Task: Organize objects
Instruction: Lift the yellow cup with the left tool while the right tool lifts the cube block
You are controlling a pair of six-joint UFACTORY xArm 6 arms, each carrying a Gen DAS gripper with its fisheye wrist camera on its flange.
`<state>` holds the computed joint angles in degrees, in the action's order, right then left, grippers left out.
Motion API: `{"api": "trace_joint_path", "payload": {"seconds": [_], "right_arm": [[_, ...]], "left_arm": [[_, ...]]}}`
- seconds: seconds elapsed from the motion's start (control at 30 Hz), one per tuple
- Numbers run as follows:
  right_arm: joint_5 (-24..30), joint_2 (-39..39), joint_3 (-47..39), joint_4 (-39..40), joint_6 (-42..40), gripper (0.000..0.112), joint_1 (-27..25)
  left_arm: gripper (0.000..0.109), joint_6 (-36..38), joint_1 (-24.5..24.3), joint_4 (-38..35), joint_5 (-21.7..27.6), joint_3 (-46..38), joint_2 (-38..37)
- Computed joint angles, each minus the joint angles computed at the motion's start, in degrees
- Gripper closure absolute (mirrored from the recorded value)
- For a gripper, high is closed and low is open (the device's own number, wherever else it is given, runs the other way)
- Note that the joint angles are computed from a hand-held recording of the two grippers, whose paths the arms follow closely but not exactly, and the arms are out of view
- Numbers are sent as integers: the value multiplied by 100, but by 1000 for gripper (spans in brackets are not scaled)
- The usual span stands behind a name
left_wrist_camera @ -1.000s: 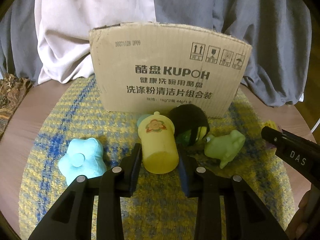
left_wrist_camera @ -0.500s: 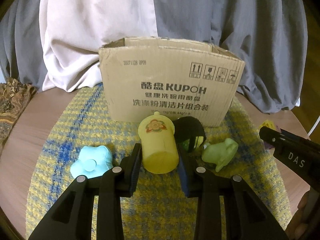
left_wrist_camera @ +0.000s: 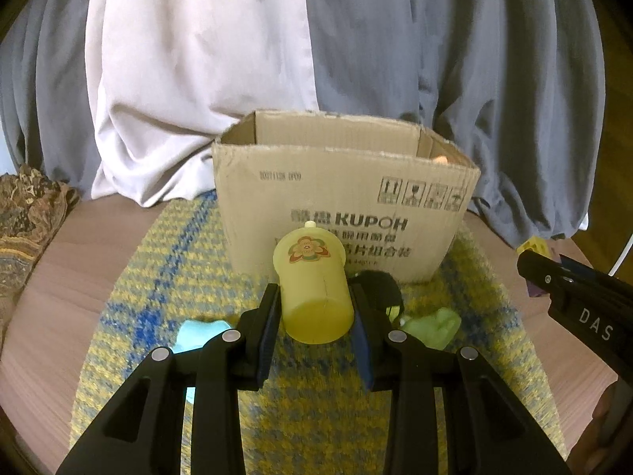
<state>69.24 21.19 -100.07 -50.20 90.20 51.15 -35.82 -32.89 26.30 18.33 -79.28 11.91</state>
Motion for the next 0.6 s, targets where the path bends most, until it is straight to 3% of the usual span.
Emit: {"api": "trace_joint_path", "payload": {"seconds": [0.6], "right_arm": [[418,374,-1105,-436,-465,71,109]], "left_arm": [[75,380,133,-188,-91,-579,35]]}}
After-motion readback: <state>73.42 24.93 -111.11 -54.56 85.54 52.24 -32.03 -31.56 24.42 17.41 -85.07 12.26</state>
